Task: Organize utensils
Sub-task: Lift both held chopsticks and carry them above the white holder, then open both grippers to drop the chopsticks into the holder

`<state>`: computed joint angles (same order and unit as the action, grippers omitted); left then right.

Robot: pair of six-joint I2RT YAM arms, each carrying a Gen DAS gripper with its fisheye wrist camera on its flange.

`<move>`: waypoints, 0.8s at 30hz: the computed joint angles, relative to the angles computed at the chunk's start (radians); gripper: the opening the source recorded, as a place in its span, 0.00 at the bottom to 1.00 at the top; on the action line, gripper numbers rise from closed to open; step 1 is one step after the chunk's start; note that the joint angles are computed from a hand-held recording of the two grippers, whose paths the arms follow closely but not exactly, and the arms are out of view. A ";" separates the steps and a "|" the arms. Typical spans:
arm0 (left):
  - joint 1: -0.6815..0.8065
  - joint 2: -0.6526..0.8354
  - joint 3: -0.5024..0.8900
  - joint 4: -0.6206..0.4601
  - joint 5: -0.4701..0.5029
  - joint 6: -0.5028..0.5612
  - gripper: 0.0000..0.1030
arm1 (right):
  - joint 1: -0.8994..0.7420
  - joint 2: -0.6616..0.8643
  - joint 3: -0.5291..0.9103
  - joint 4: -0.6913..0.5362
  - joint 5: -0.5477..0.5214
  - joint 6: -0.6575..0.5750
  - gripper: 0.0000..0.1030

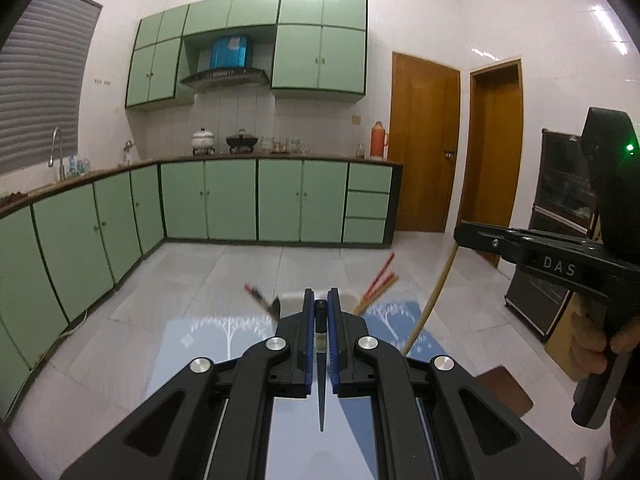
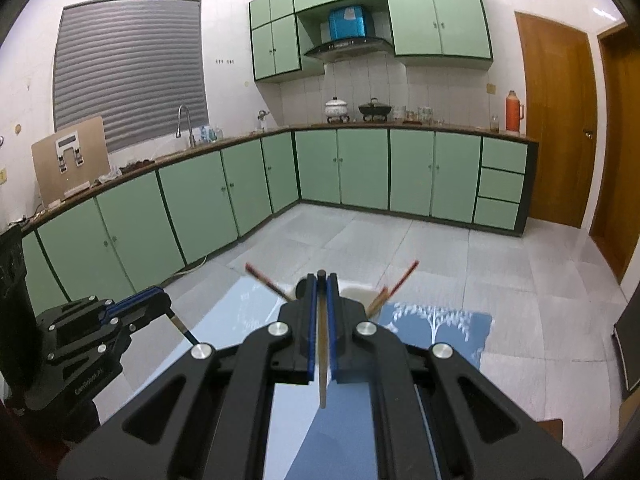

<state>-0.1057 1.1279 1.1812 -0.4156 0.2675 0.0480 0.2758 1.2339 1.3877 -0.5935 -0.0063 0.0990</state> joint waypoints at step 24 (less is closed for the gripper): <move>-0.064 0.536 0.425 0.257 -0.105 -0.043 0.06 | -0.129 0.493 0.438 0.067 -0.062 -0.034 0.04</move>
<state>-0.1696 1.6634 1.6065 -0.1589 0.1630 0.0055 0.1470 1.7266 1.8254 -0.5263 -0.0688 0.0645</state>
